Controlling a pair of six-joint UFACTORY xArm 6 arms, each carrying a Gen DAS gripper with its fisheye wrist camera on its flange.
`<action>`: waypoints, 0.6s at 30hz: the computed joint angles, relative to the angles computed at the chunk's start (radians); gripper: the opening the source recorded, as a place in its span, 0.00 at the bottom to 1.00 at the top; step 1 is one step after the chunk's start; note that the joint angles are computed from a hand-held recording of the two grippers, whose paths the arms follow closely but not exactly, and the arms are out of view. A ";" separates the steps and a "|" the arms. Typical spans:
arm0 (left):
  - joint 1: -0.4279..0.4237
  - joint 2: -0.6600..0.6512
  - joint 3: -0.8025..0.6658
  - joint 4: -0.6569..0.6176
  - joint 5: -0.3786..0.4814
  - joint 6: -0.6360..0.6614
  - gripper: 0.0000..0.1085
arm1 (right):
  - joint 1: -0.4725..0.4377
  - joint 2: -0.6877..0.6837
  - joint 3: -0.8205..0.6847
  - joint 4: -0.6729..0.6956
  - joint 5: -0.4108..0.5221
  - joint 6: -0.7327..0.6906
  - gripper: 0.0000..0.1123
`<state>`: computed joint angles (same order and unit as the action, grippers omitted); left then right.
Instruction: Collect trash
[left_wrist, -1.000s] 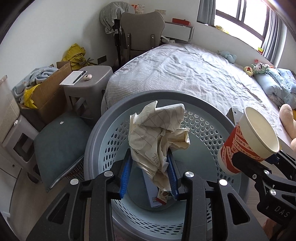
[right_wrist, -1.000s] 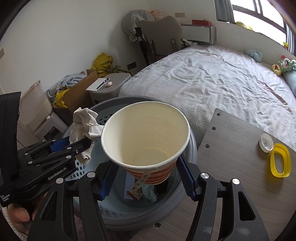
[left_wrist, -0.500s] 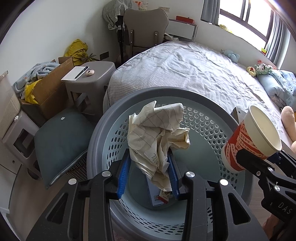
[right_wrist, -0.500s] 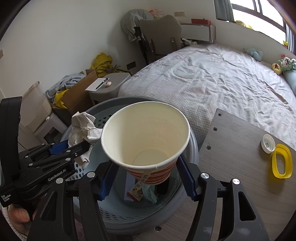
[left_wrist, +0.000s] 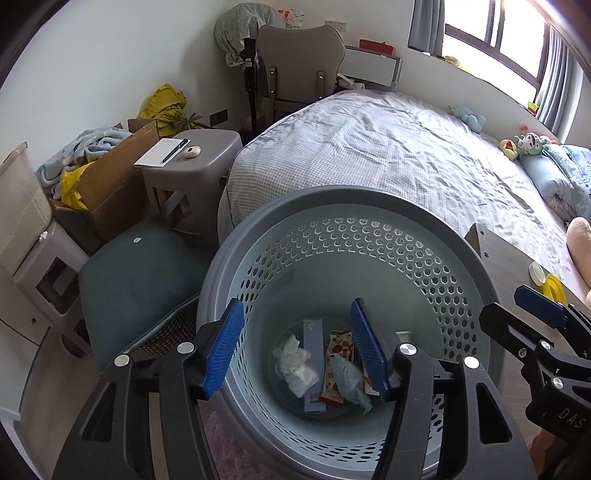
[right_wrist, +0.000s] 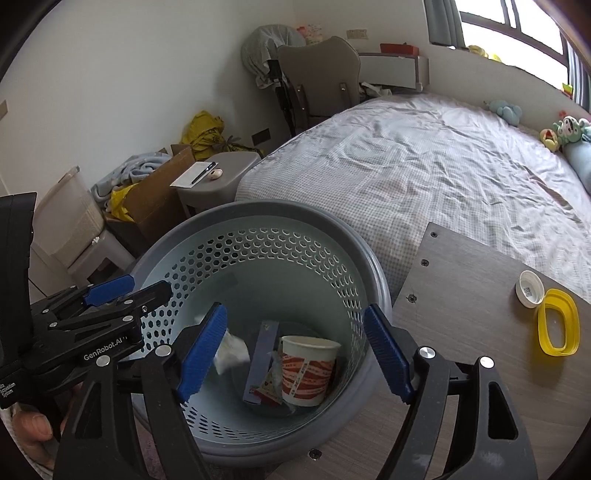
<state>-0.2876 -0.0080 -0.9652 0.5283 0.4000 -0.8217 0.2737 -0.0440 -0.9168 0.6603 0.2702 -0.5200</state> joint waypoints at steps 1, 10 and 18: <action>-0.001 -0.001 -0.001 0.005 0.004 -0.006 0.55 | 0.000 -0.001 0.000 0.001 0.001 -0.002 0.67; -0.008 -0.012 -0.002 0.066 0.042 -0.073 0.59 | -0.004 -0.016 0.013 0.016 0.007 -0.013 0.67; -0.036 -0.016 -0.020 0.104 0.067 -0.117 0.64 | -0.040 -0.051 0.034 0.049 0.020 -0.043 0.68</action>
